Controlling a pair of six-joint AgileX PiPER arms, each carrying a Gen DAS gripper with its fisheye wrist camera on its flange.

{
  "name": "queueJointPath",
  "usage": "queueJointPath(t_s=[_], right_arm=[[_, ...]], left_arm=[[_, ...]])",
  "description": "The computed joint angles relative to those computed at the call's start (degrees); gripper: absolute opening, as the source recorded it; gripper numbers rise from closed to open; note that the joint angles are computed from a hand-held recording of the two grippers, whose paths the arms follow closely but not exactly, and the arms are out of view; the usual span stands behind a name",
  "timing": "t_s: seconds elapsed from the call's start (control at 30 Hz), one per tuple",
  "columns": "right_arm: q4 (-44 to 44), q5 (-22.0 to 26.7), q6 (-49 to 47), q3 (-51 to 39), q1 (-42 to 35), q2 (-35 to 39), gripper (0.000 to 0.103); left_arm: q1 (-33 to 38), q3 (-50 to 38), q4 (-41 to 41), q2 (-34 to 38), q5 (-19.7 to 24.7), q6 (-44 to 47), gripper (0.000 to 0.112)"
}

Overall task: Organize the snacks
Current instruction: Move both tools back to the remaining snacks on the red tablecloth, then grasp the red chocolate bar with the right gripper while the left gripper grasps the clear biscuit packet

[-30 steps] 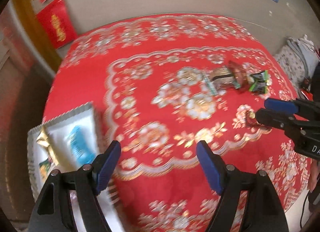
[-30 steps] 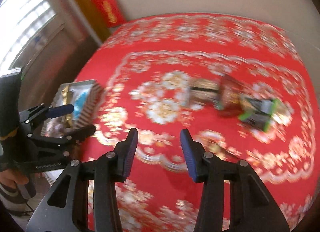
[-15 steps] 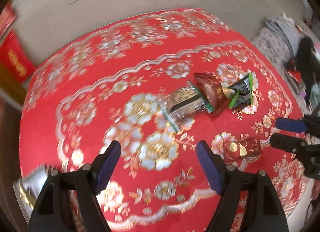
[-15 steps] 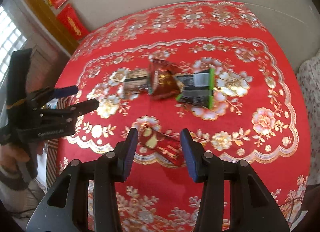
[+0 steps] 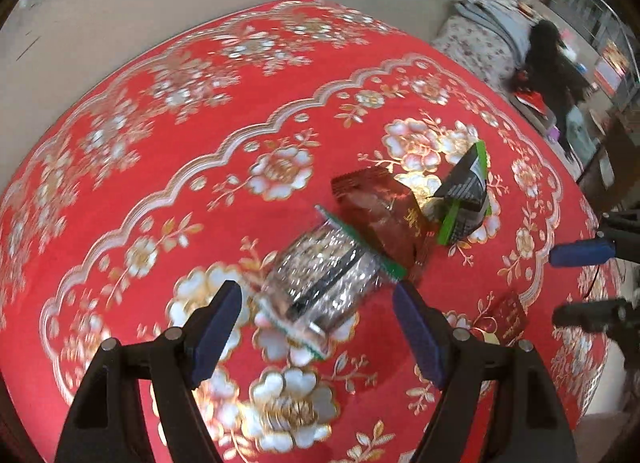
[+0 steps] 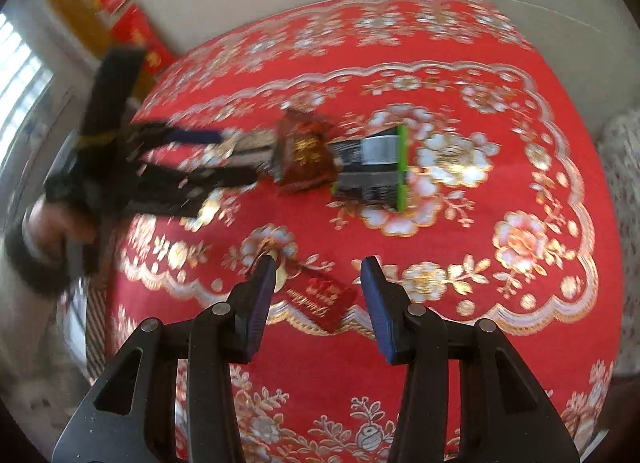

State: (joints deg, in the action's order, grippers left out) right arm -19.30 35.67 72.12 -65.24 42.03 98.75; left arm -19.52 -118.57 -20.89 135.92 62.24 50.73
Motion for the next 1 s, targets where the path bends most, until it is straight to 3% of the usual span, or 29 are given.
queueJointPath(t_s=[0.27,0.43,0.57,0.67,0.8,0.87,0.93,1.0], right_arm=[[10.3,5.0,-28.8,-9.4,-0.2,7.4,0.051],[12.8,10.2,-41.1,-15.0,-1.5,12.5,0.05],[12.8,13.6,-46.4,-18.0,-1.8,15.8,0.05],[13.4,12.5,-47.8,-17.5,-2.1,15.7,0.049],[9.5,12.5,-41.0,-16.7,-1.3,14.9,0.031],[9.9,11.4,-38.2,-15.2,-1.6,13.7,0.029],[9.6,11.1,-35.3,-14.4,-1.4,13.0,0.026],[9.2,9.5,-31.5,-12.4,-0.8,11.7,0.026]], left_arm=[[-1.4,0.5,0.4,0.2,-0.9,7.8,0.08],[-1.3,-1.8,0.7,1.4,1.2,9.4,0.08],[-1.9,-1.4,2.2,1.5,0.2,11.9,0.08],[-2.2,-3.0,3.4,2.7,1.1,12.1,0.08],[-1.9,-5.7,2.8,4.2,3.1,10.9,0.077],[-1.7,-5.2,2.0,3.6,3.6,11.5,0.054],[-1.7,-2.3,1.9,2.0,1.4,11.2,0.046],[-1.1,-2.3,1.5,1.9,2.3,9.2,0.042]])
